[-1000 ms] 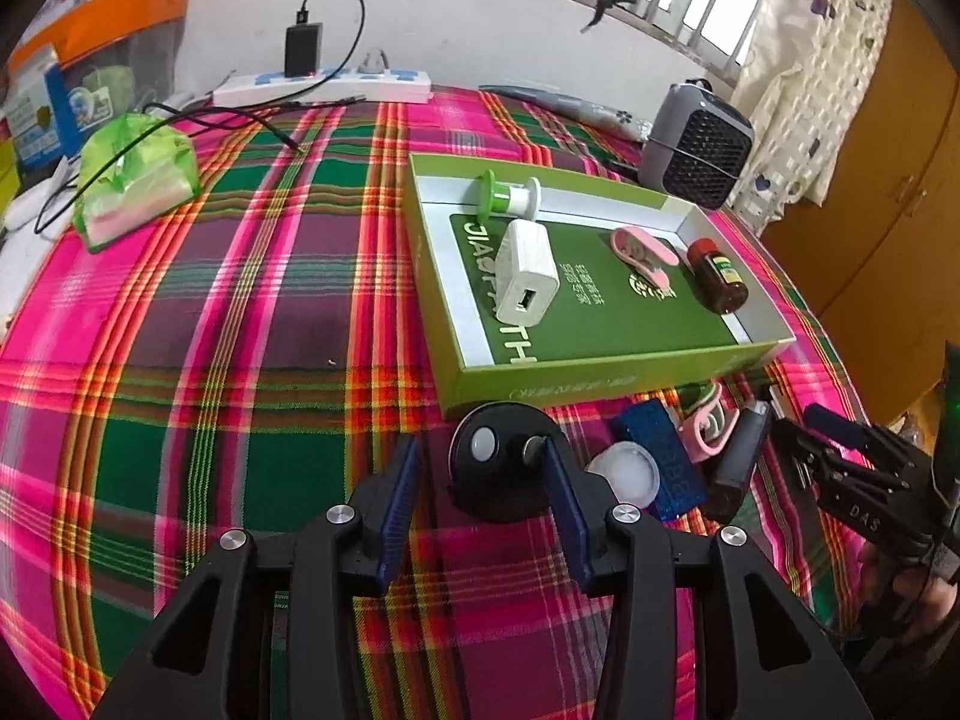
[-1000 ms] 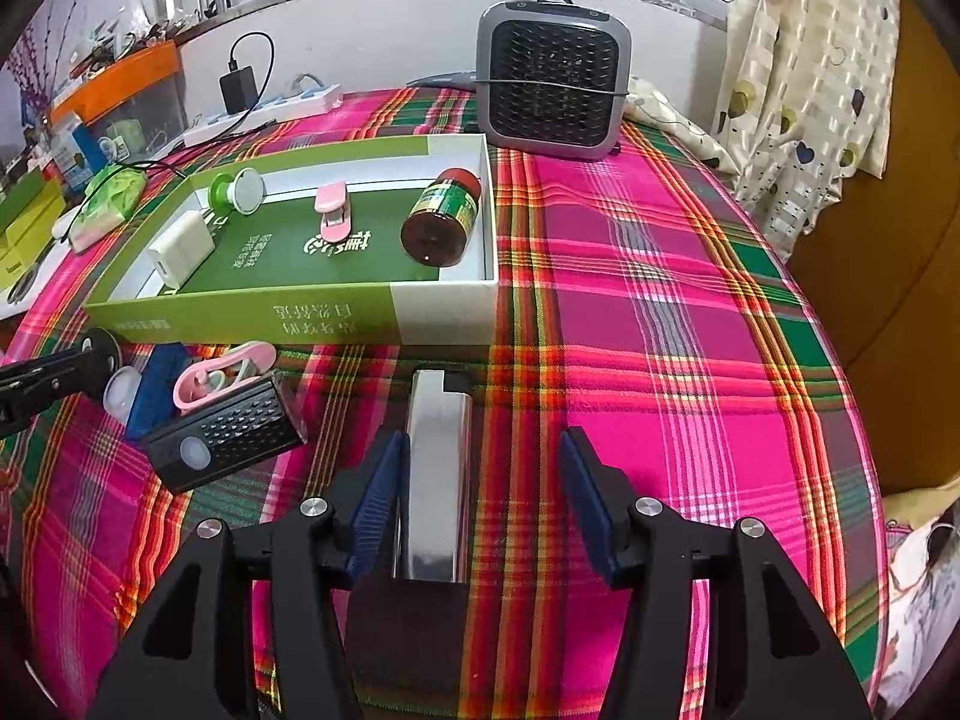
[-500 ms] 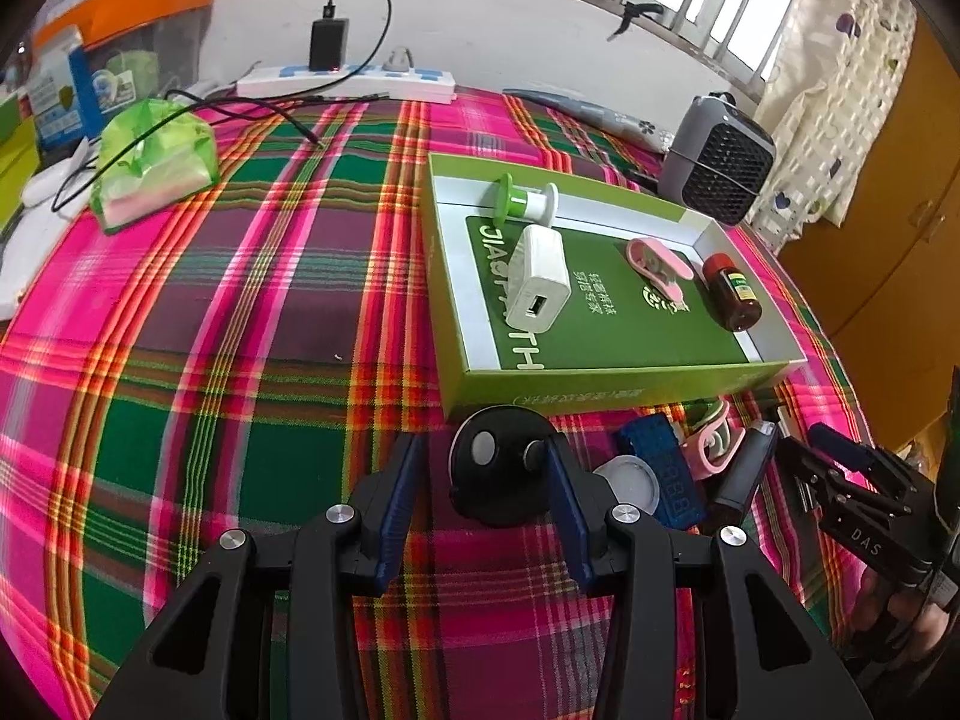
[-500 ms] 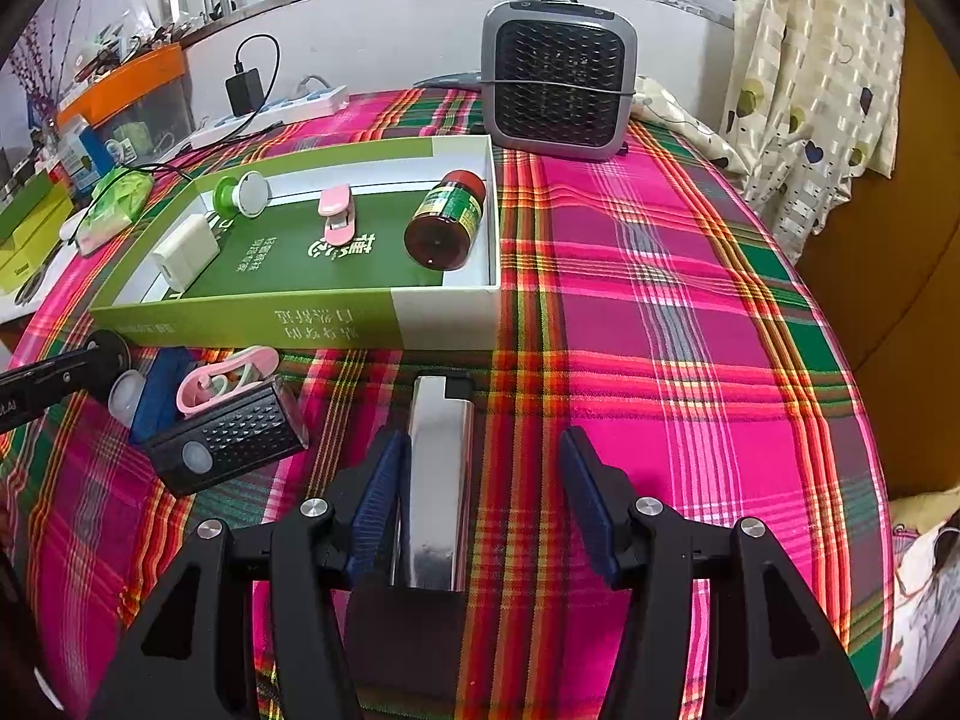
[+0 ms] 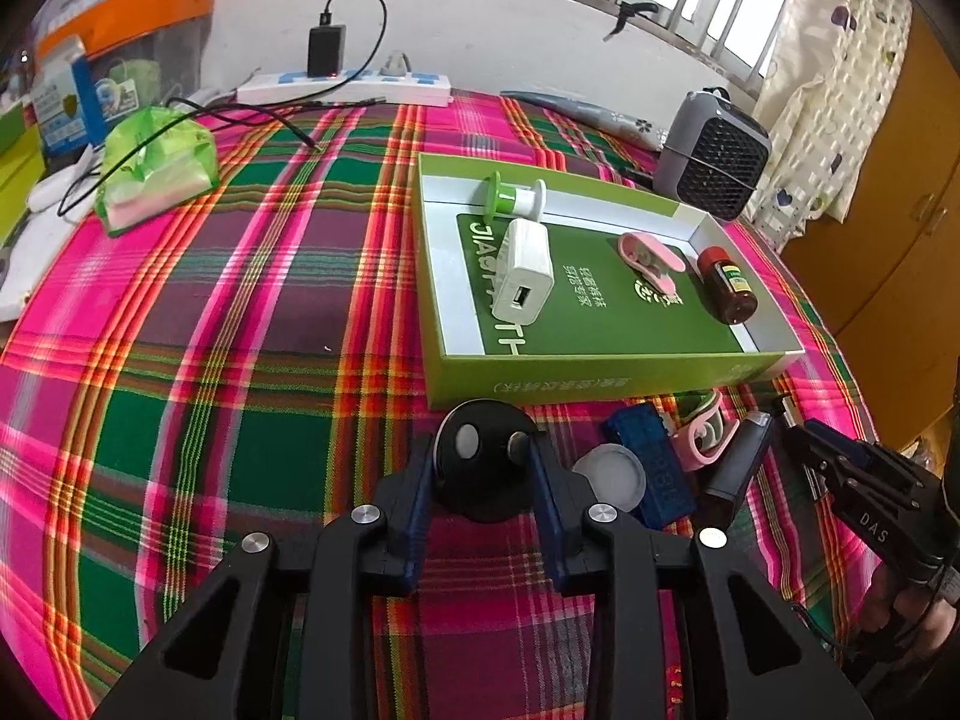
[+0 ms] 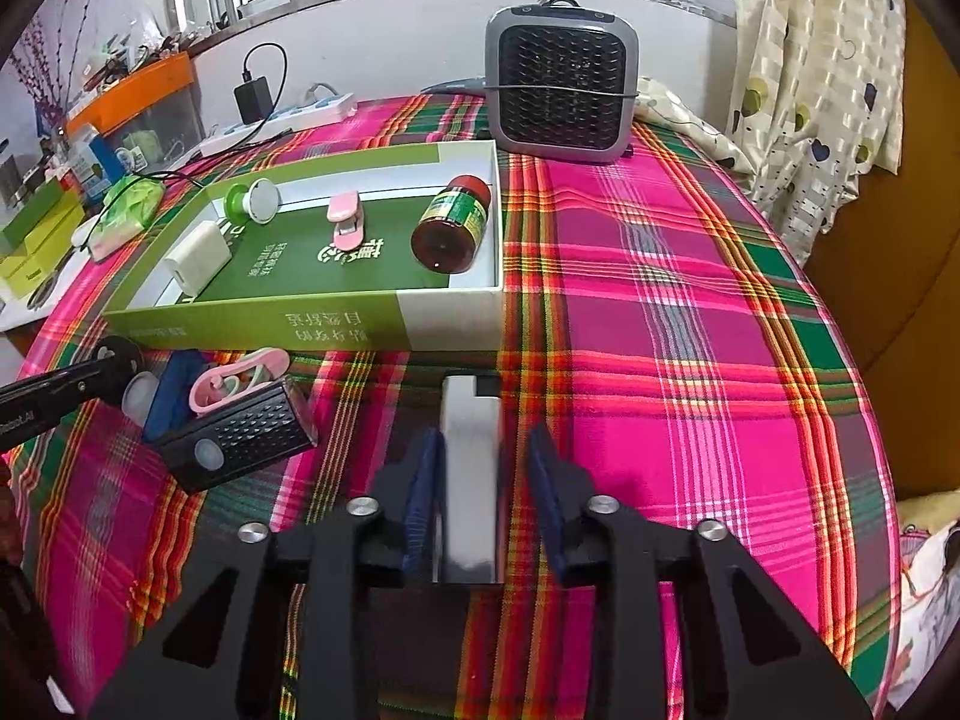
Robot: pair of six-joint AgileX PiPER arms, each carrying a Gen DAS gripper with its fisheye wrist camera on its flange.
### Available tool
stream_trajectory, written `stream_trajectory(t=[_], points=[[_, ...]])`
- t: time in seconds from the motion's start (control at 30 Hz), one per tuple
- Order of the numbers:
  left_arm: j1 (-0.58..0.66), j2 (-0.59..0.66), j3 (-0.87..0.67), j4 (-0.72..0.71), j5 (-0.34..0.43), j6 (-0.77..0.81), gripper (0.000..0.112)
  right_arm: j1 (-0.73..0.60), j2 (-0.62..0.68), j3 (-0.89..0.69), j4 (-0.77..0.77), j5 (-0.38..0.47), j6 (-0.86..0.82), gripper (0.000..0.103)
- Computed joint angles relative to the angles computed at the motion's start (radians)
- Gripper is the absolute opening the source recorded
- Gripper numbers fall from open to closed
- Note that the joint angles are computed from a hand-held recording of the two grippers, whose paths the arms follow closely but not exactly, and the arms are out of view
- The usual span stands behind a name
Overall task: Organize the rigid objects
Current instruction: 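Grasp the silver lighter with the right tool while the left tool grasps the black round fob, then carry the silver lighter and black fob over the green box lid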
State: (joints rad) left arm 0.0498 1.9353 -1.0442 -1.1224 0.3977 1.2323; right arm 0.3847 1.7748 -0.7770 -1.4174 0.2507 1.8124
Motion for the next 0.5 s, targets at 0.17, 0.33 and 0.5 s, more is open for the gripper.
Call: stream_trajectory(t=[0.17, 0.33, 0.5], points=[[0.0, -0.01, 0.016, -0.023, -0.006, 0.02, 0.029, -0.005, -0.006, 0.009, -0.041, -0.019, 0.038, 0.025], [0.005, -0.023, 0.039, -0.056, -0.01, 0.055, 0.029, -0.003, -0.012, 0.019, -0.072, -0.03, 0.063, 0.025], [0.005, -0.03, 0.05, -0.066, -0.018, 0.067, 0.029, 0.002, -0.014, 0.021, -0.075, -0.03, 0.062, 0.025]])
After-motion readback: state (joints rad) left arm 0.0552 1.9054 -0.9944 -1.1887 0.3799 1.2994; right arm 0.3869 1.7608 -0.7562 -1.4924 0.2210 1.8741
